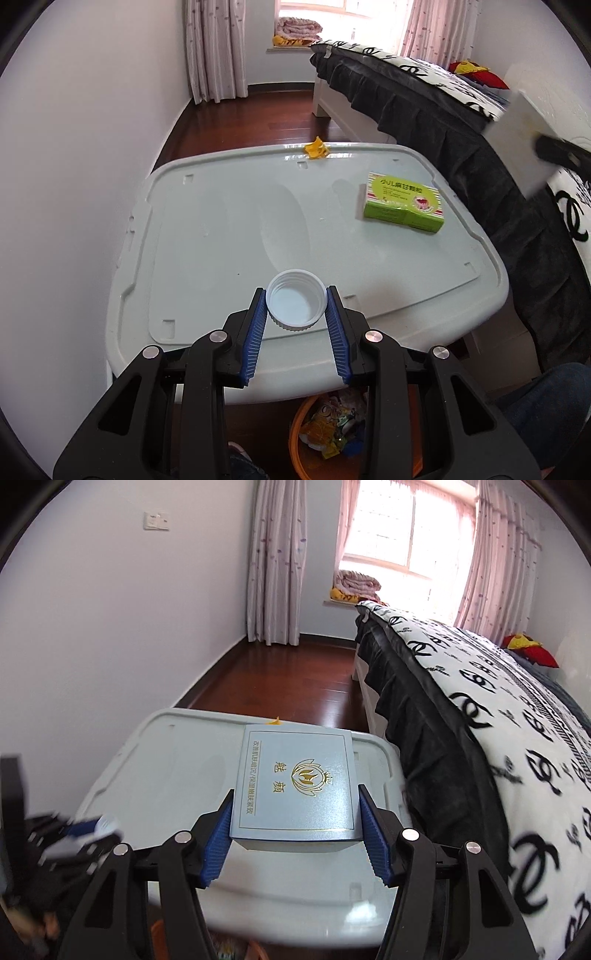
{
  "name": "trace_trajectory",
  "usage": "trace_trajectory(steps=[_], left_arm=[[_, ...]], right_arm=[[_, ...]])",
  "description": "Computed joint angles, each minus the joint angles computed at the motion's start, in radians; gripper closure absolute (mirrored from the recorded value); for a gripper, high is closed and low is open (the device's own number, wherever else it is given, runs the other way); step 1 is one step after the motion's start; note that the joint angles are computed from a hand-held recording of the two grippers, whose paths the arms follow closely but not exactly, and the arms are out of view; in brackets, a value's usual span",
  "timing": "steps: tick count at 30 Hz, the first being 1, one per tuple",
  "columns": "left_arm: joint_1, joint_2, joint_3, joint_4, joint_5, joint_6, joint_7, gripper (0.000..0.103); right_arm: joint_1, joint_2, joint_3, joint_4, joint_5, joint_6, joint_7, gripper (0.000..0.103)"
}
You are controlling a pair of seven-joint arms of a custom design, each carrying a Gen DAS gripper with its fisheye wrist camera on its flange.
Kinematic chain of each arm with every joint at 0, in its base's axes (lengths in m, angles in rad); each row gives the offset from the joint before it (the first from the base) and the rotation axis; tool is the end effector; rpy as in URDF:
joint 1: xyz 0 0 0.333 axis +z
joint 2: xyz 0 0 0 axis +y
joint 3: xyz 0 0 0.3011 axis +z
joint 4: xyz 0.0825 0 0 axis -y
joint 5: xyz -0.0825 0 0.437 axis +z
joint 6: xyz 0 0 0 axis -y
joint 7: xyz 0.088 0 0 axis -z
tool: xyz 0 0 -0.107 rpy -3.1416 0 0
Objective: Collect trash
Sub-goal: 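Grasp the small white box with the right tool, then carry the cap and white box over the orange bin and open both tools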
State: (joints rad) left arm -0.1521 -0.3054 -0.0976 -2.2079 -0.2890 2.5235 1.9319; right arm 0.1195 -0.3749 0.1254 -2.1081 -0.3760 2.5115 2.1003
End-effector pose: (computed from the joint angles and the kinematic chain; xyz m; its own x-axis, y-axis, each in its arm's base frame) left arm 0.5445 -0.1398 0.5437 -0.4286 -0.9030 0.0294 -0.7269 0.3254 -0.6047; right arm 0.5304 0.1451 0.6373 -0.0725 -0.9969 0.0307 -0.6630 0.0252 -0.7482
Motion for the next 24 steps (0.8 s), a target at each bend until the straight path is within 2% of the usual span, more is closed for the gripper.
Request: trace_trajectory(steps=[5, 12, 18, 24], left_arm=[[-0.013, -0.086, 0.003, -0.056, 0.007, -0.037, 0.025, 0.071], [-0.028, -0.212, 0.014, -0.162, 0.026, -0.089, 0.027, 0.071], [-0.039, -0.273, 0.02, -0.239, 0.025, -0.151, 0.001, 0.071], [-0.039, -0.268, 0.014, -0.3, 0.025, -0.213, -0.043, 0.071]], right_arm=[[0.04, -0.181, 0.002, -0.165, 0.07, -0.001, -0.005, 0.042], [0.073, -0.334, 0.026, -0.321, 0.159, -0.014, 0.002, 0.042], [0.115, -0.384, 0.017, -0.401, 0.245, -0.041, 0.005, 0.042], [0.16, -0.352, -0.005, -0.434, 0.326, -0.075, -0.01, 0.042]])
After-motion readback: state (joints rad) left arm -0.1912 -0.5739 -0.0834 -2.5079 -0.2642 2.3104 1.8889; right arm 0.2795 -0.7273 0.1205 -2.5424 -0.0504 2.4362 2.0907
